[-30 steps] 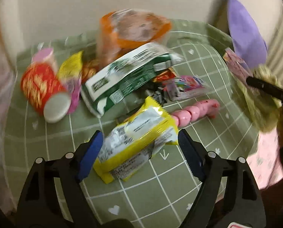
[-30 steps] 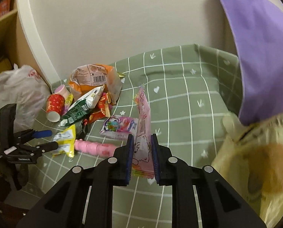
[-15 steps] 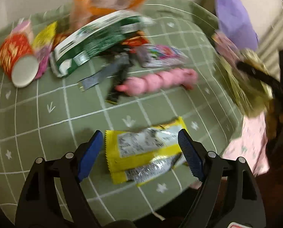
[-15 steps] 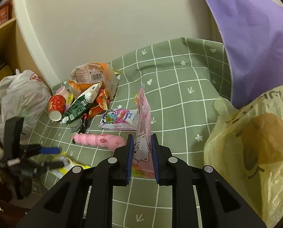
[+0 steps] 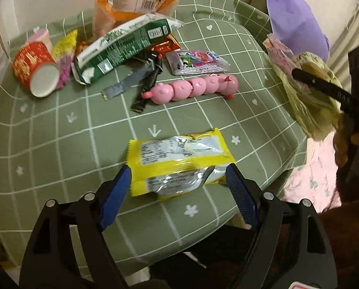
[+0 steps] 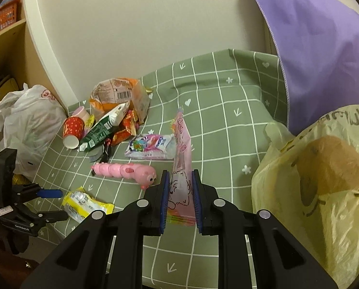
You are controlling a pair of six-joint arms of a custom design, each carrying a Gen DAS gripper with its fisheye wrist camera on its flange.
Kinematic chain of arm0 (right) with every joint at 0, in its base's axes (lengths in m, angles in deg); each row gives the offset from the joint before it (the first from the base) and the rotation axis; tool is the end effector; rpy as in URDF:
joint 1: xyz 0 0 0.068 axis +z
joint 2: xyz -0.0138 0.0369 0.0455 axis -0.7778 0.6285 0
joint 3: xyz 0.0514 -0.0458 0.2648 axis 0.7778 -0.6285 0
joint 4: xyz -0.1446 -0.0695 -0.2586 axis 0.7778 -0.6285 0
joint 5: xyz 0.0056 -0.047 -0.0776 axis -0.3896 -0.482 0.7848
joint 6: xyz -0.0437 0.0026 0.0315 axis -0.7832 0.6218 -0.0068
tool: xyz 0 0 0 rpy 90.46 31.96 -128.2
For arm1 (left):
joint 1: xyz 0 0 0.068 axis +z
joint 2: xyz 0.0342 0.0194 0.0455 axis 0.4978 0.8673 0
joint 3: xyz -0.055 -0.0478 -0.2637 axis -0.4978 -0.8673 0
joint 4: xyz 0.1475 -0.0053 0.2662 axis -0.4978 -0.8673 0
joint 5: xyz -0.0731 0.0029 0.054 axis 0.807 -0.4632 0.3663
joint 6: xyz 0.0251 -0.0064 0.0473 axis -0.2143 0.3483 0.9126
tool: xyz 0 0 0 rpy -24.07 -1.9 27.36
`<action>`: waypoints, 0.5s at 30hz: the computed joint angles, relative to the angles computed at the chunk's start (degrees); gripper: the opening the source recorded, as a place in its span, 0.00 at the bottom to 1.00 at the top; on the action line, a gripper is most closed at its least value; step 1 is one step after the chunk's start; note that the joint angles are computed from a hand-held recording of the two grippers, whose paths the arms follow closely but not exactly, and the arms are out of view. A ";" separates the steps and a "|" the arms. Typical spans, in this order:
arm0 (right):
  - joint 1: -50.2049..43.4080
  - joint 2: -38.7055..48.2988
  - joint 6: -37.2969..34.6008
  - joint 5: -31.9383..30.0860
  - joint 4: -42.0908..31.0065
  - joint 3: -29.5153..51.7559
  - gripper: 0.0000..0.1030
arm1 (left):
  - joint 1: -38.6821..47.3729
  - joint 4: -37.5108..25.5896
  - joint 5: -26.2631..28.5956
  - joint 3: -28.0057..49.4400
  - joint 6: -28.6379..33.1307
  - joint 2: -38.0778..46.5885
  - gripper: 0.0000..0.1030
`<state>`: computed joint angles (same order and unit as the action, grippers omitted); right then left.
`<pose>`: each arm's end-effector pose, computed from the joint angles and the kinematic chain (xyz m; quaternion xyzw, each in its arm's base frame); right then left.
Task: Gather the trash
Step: 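Grasp the yellow snack wrapper with the left gripper and lift it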
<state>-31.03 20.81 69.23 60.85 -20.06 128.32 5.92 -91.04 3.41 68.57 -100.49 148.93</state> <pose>0.4289 0.1745 0.2162 -0.3455 0.8586 0.2487 0.2856 0.2245 -0.0944 0.1731 -0.1650 0.9494 -0.0843 0.2536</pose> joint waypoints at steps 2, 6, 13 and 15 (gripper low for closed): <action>0.19 -0.42 -0.81 0.07 -0.42 -0.15 0.18 | -0.23 -0.30 -1.55 0.21 -2.57 1.21 0.69; 0.23 -1.49 -2.56 0.44 -0.02 -0.84 0.18 | -0.79 -0.81 -1.62 -2.84 -12.03 -2.85 0.65; 0.18 1.08 -2.98 -0.69 -1.37 1.55 0.18 | -4.41 -2.72 -2.25 -2.62 -16.76 -5.57 0.64; 0.61 1.73 -3.27 -0.45 -1.59 2.19 0.18 | -2.89 -0.63 -0.95 -2.58 -17.34 -3.96 0.64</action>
